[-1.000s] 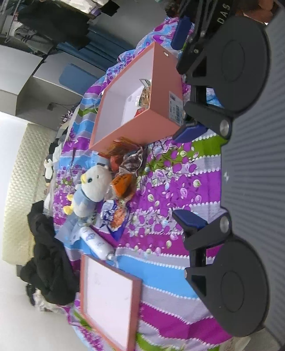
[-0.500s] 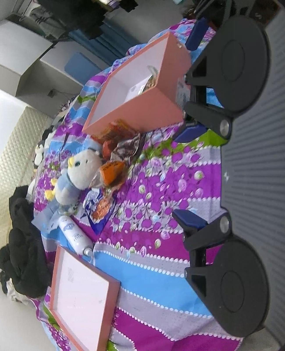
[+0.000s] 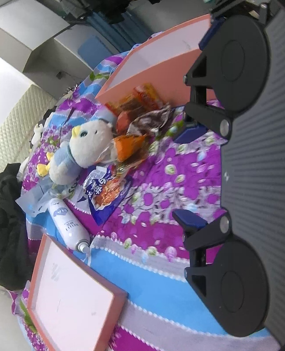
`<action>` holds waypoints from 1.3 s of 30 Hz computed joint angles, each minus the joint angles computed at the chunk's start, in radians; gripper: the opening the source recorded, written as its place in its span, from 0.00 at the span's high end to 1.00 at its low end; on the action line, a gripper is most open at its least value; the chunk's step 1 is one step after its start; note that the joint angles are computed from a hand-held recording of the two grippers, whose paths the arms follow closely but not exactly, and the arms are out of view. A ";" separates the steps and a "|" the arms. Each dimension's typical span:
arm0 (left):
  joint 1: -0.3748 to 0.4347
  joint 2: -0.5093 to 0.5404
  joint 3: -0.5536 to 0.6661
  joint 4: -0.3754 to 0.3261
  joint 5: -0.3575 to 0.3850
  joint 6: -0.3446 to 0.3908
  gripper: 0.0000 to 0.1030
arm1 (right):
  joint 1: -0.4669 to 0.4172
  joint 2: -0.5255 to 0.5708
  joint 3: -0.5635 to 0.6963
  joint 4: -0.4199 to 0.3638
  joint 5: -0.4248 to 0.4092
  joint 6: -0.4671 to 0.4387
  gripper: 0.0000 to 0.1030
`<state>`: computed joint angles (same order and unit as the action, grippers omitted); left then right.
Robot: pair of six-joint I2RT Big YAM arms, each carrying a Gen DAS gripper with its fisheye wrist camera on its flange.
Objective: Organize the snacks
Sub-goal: 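Move both tools back toward the snack pile beside the plush toy, then grasp the brown stick-snack pack with the left tool while the right tool grasps a white-labelled bag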
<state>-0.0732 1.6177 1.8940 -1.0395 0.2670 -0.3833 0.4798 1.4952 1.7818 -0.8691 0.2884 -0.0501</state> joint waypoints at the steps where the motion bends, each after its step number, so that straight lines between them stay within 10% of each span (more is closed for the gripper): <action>1: 0.001 0.022 0.019 0.001 0.000 -0.002 0.31 | -0.004 0.023 0.018 0.000 -0.003 -0.007 0.29; 15: 0.021 0.341 0.355 -0.005 0.120 -0.101 0.44 | -0.021 0.289 0.187 0.067 0.090 -0.188 0.41; 23: 0.016 0.441 0.482 -0.069 0.162 -0.068 0.71 | -0.018 0.350 0.187 0.176 0.198 -0.357 0.60; 29: -0.002 0.448 0.495 -0.079 0.129 -0.065 0.94 | -0.017 0.345 0.171 0.214 0.202 -0.401 0.82; 39: -0.008 0.334 0.403 -0.064 0.073 -0.034 0.99 | 0.006 0.242 0.093 0.204 0.208 -0.359 0.91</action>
<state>-0.0815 1.9518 2.2970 -1.1030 0.3400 -0.4168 0.4858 1.7368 1.8750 -0.6650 0.4960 -0.4090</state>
